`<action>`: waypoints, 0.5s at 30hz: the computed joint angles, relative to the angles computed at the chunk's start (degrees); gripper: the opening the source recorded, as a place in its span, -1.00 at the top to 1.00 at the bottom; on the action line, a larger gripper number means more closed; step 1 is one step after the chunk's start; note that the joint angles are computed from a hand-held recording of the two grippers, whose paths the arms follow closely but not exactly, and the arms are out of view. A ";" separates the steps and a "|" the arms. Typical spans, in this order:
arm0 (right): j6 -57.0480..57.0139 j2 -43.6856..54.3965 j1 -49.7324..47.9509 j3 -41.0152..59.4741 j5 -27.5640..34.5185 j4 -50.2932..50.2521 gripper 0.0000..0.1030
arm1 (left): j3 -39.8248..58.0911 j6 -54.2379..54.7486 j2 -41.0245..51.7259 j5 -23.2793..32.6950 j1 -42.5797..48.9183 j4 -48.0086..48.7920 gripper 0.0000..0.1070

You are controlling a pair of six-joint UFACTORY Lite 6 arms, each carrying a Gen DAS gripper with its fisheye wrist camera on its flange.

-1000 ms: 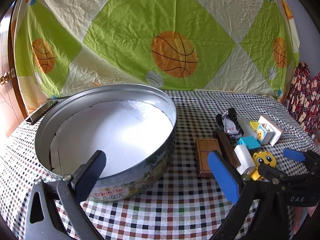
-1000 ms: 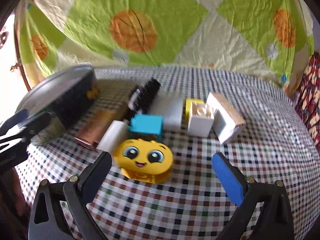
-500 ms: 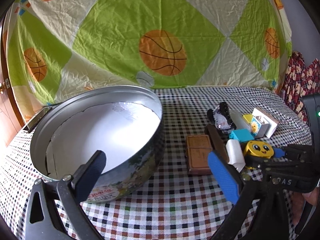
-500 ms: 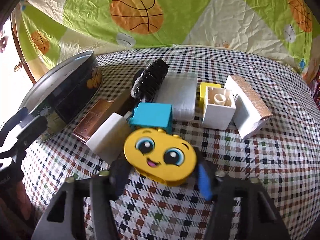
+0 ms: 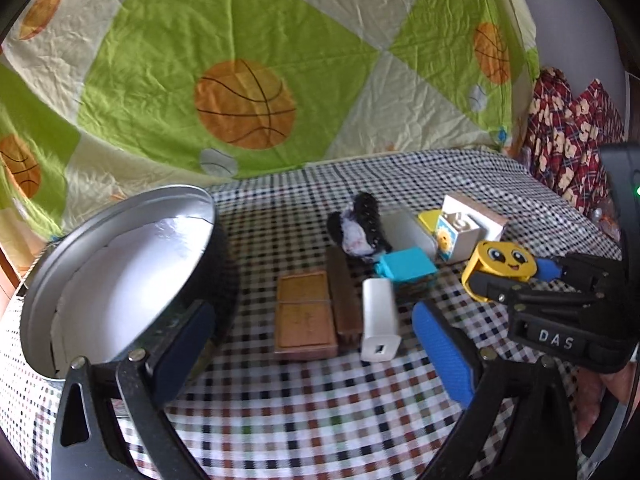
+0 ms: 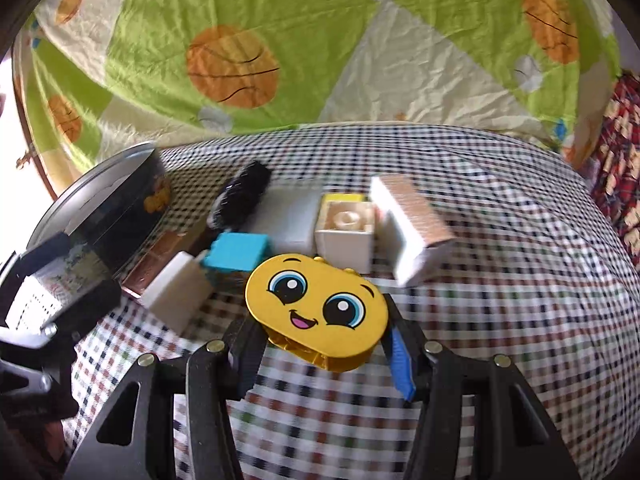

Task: Organize rigid objects
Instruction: 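Close the right gripper on the yellow smiley-face block and lift it, then grasp the white power bank with the left gripper while the right gripper holds the yellow block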

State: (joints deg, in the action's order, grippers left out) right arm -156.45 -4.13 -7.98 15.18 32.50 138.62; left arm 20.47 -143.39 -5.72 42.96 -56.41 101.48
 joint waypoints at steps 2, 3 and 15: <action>0.43 0.25 -1.44 0.05 0.80 -0.90 -0.07 | 2.69 0.13 3.16 -2.11 0.75 1.09 -0.76; 1.26 0.44 -2.39 0.08 1.39 -2.08 -0.07 | 3.83 -0.12 4.40 -3.46 1.29 2.14 -0.66; 2.81 1.11 -3.01 0.78 1.56 -3.61 -0.07 | 13.03 1.81 15.31 -11.93 3.58 4.92 0.19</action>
